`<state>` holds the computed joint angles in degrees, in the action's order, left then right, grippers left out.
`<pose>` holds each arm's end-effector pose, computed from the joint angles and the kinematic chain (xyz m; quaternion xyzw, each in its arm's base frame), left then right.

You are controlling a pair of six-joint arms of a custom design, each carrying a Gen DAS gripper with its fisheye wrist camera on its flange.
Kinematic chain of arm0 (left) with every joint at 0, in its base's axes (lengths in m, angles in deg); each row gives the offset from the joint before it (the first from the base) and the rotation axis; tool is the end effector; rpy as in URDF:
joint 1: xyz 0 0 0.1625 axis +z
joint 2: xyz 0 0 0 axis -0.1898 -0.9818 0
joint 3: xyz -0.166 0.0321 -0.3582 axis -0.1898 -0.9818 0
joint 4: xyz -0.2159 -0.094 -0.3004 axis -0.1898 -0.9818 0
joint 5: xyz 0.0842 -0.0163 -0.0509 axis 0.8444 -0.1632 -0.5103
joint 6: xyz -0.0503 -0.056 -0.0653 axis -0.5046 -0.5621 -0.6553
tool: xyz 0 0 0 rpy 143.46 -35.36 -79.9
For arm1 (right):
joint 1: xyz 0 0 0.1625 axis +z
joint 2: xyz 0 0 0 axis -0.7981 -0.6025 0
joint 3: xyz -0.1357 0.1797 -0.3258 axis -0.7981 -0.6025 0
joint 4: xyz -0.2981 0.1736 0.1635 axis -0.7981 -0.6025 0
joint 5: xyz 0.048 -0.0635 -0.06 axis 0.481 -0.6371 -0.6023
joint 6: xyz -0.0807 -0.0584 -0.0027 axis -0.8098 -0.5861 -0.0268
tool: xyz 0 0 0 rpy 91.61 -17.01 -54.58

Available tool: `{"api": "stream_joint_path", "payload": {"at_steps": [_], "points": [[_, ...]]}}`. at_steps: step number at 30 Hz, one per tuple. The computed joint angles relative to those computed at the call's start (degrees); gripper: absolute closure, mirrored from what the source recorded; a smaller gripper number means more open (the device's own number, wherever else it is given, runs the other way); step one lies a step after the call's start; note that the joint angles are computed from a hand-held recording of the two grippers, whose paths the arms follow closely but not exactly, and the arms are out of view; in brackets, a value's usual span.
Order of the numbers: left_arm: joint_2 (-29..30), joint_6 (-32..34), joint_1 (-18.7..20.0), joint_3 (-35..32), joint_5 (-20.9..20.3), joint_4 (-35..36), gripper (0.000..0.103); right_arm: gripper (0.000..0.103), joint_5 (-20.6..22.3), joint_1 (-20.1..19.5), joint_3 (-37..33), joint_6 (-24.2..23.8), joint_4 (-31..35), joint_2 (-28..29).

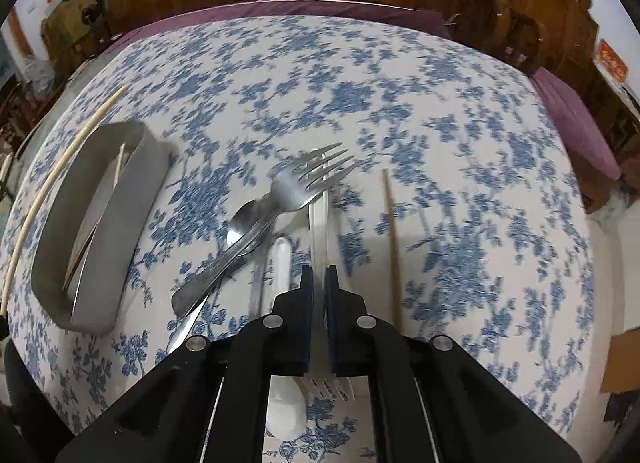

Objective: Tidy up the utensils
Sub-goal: 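Carry the chopstick toward the tray with the left tool while the right grasps a white plastic fork, then lower the chopstick into the tray and open the left tool while the right carries the fork over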

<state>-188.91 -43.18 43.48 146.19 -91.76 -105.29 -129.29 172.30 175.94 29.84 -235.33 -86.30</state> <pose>-0.0758 -0.2941 0.3321 0.1379 0.9035 -0.2997 0.2736 0.3617 -0.4947 -0.0254 0.2810 -0.9044 0.0866 0.3091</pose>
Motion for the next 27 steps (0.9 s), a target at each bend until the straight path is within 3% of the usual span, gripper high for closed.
{"api": "stream_joint_path", "payload": {"at_steps": [3, 7, 11, 14, 19, 27], "points": [[-0.34, 0.01, 0.21, -0.26, 0.4, 0.47, 0.099, 0.096, -0.83, 0.7, -0.6, -0.52, 1.68, 0.23], [-1.46, -0.73, 0.26, -0.48, 0.86, 1.67, 0.099, 0.096, -1.48, 1.88, -0.79, -1.9, -1.91, 0.13], [-1.91, -1.13, 0.37, -0.86, 1.21, 2.67, 0.099, 0.096, -5.95, 2.92, -3.07, -1.55, -2.61, 1.02], [-2.02, -1.02, 0.34, -1.15, 1.7, 2.87, 0.099, 0.096, -6.72, 3.18, -3.26, -2.02, -3.44, 0.57], [-2.72, -1.21, 0.77, -1.61, 2.5, 3.85, 0.099, 0.096, -4.06, 3.56, -2.33, -1.93, -3.68, -0.8], [-3.52, -1.18, 4.65, -1.76, 3.48, 5.65, 0.099, 0.096, 4.26, 6.19, -0.54, -0.46, -4.61, -1.04]]}}
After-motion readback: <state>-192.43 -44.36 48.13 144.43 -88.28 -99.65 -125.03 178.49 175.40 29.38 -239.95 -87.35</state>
